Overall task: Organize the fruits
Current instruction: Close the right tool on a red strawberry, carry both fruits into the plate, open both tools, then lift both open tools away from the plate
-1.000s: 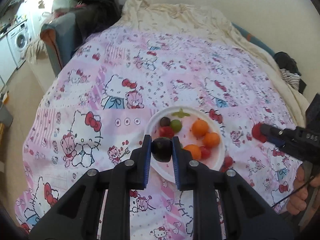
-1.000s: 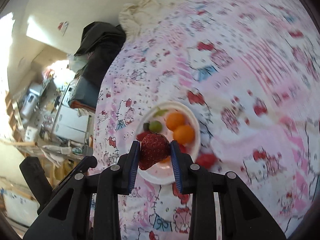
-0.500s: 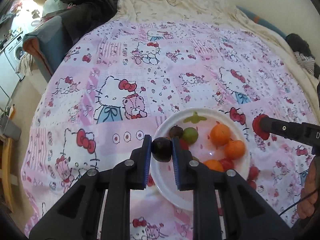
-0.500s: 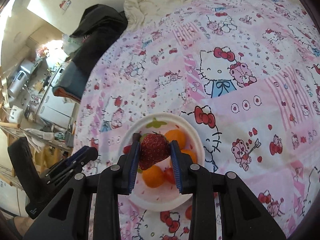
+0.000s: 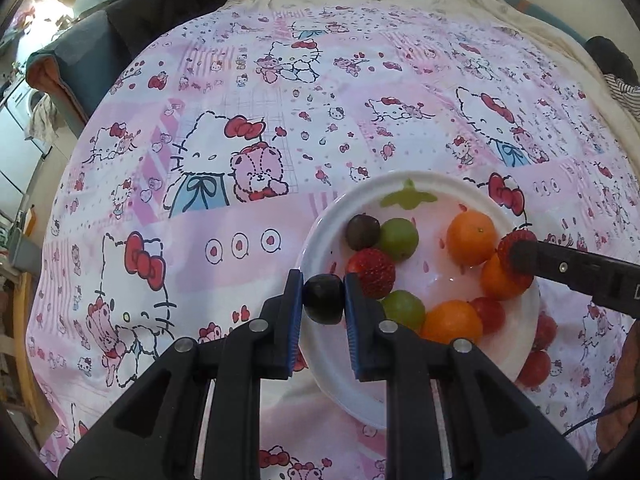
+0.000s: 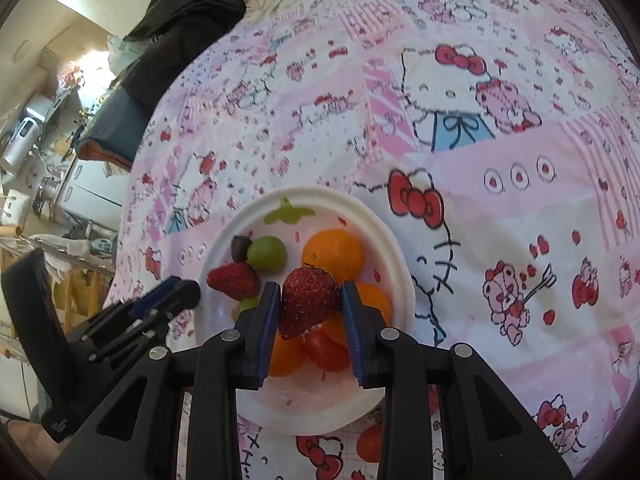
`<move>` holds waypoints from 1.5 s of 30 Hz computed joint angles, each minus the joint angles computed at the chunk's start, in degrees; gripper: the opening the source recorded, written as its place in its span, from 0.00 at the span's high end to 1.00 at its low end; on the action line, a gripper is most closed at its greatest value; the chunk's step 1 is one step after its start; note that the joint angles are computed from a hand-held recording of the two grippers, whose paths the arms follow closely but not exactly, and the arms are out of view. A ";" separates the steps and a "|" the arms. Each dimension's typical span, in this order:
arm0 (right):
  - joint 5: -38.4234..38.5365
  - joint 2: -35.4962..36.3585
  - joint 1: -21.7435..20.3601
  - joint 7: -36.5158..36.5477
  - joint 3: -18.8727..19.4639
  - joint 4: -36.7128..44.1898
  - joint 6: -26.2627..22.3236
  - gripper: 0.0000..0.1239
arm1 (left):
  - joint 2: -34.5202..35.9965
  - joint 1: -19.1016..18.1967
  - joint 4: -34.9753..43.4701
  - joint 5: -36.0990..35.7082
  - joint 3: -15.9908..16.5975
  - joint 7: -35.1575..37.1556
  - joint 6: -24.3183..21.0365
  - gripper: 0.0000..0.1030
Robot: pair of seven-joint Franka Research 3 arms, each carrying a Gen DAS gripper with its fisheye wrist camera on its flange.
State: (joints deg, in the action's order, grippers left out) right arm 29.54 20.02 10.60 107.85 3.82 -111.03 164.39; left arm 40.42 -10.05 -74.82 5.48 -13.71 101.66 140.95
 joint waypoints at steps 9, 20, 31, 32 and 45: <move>1.53 0.13 -0.60 -0.91 0.62 0.14 0.17 0.73 | 0.27 -0.53 -0.26 1.14 0.45 -0.35 -0.27 0.83; 5.38 0.07 -1.81 -4.17 2.46 0.06 1.28 0.71 | -1.77 0.52 -3.60 -0.08 -1.04 1.47 2.23 0.82; 12.44 -1.81 -2.60 -10.11 4.79 -1.09 8.25 0.37 | -6.08 2.78 -9.75 -4.48 -3.53 4.92 9.73 0.25; 12.29 -1.98 -2.41 -10.05 4.51 -1.13 8.34 0.37 | -6.25 3.18 -9.95 -5.12 -3.96 5.21 10.42 0.25; -3.87 -9.26 5.56 6.10 -3.91 -8.42 11.34 0.37 | -11.39 6.36 -15.37 -9.54 -5.32 5.65 14.77 0.25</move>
